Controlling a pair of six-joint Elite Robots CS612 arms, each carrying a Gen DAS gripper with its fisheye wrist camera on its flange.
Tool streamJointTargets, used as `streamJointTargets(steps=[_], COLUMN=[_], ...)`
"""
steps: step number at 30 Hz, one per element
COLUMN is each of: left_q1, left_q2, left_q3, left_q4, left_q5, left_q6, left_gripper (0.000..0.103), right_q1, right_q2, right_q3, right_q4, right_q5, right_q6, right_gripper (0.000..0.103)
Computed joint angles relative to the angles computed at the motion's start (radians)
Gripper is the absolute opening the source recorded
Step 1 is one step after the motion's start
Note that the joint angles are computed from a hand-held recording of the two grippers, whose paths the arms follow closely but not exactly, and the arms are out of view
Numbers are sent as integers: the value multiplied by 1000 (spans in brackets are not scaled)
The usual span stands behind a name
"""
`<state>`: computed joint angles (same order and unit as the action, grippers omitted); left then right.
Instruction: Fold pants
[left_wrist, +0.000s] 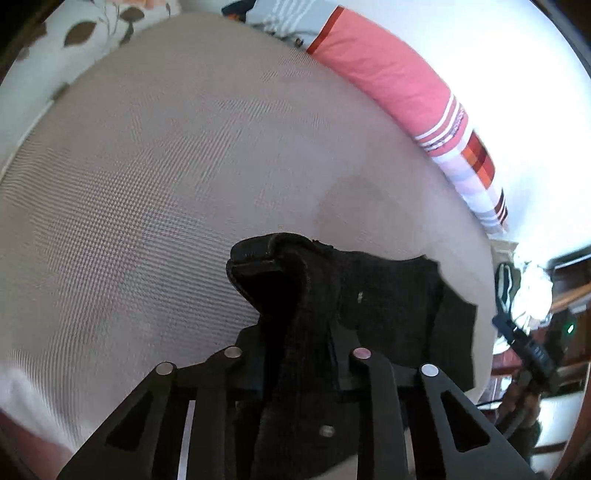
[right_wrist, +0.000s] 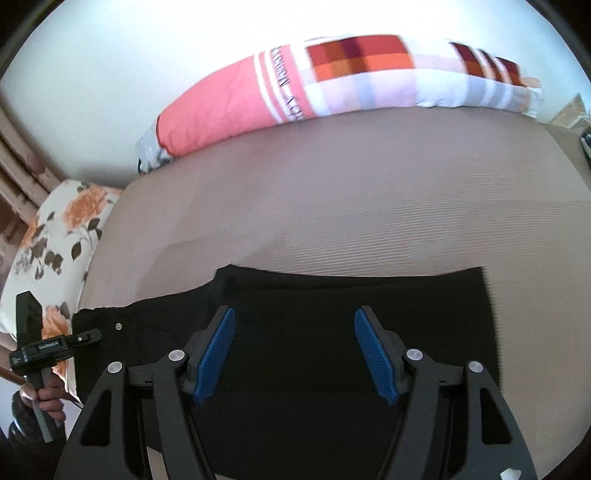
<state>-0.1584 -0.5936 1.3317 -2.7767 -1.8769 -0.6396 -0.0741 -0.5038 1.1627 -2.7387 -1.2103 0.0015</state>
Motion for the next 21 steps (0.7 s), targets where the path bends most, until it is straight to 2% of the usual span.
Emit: streamJointTargets(steps=[4, 7, 10, 13, 21], left_q1=[-26, -65, -102, -129, -192], left_q2=[-37, -56, -50, -16, 106], left_q3=[27, 21, -13, -80, -301], left_q4=[-46, -36, -38, -47, 75], left_q5=[-1, 43, 45, 2, -28], left_q6=[-68, -66, -74, -92, -95], left_gripper=[15, 15, 15, 15, 15], right_q1=[-31, -59, -87, -110, -147], right_q2=[-21, -36, -48, -51, -51], right_q3=[54, 91, 129, 153, 206], right_q4=[-55, -78, -127, -165, -255], right_q5=[10, 38, 61, 79, 116], right_q6=[23, 44, 69, 108, 178], right_gripper=[66, 66, 67, 67, 67])
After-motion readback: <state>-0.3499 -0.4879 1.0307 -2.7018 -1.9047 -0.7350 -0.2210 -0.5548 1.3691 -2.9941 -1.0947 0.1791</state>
